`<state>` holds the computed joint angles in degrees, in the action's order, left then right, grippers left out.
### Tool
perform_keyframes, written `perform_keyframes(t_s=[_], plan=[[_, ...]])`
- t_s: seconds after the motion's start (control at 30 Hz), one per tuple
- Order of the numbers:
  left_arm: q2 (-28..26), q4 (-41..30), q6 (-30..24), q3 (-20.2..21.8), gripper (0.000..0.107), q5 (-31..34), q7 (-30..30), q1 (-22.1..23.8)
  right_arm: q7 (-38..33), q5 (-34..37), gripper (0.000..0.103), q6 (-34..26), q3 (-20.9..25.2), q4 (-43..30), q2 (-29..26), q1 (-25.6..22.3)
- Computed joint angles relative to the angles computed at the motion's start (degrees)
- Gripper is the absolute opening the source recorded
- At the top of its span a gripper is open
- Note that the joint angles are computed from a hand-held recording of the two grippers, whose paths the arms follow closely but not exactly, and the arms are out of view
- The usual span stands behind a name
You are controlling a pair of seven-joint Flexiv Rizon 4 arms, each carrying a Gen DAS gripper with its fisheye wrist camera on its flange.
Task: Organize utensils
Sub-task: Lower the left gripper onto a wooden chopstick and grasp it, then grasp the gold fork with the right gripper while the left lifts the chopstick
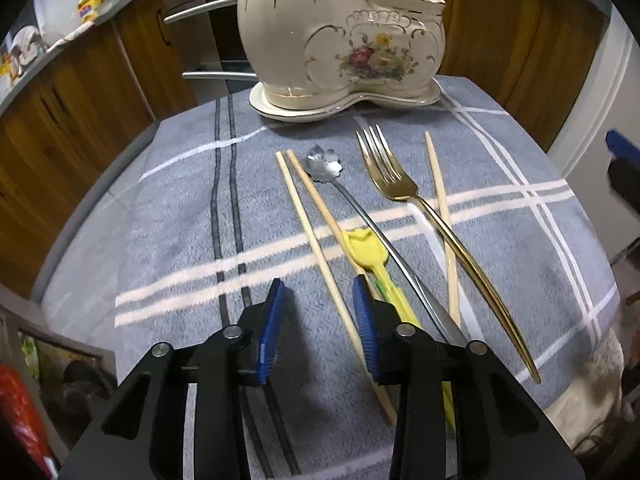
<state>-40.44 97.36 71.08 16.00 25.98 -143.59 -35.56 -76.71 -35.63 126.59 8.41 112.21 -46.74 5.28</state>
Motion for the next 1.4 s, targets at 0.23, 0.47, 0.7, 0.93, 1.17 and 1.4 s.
perform_keyframes(t_s=[0.23,0.47,0.7,0.93,1.17,1.4], plan=[[1.0,2.1,1.5,1.0,0.005,1.6,-0.8,0.3,2.8,-8.3,0.098,-8.9,4.8,-1.6,-1.3,-3.9],[2.3,5.2,4.9,4.2,0.005,3.2,-4.5,-1.4,1.5,-10.8,0.062,-17.6,8.6,-4.3,-2.4,-4.1],[3.1,6.3,8.1,6.4,0.005,5.2,-6.8,-2.7,-2.3,-11.5,0.026,-33.5,22.1,-9.4,-6.6,-10.6],[2.7,7.6,12.6,8.5,0.005,4.1,-6.9,-3.6,-4.7,-6.7,0.016,-39.1,21.4,-12.0,-6.1,-7.0],[2.0,9.3,17.6,11.4,0.005,0.2,-4.6,-5.2,-6.2,-2.6,0.016,-41.1,16.9,-13.1,-4.6,-1.5],[1.3,11.0,21.2,14.0,0.005,-4.0,-1.7,-7.3,-10.0,2.9,0.007,-43.6,17.7,-15.1,-5.0,-0.6]])
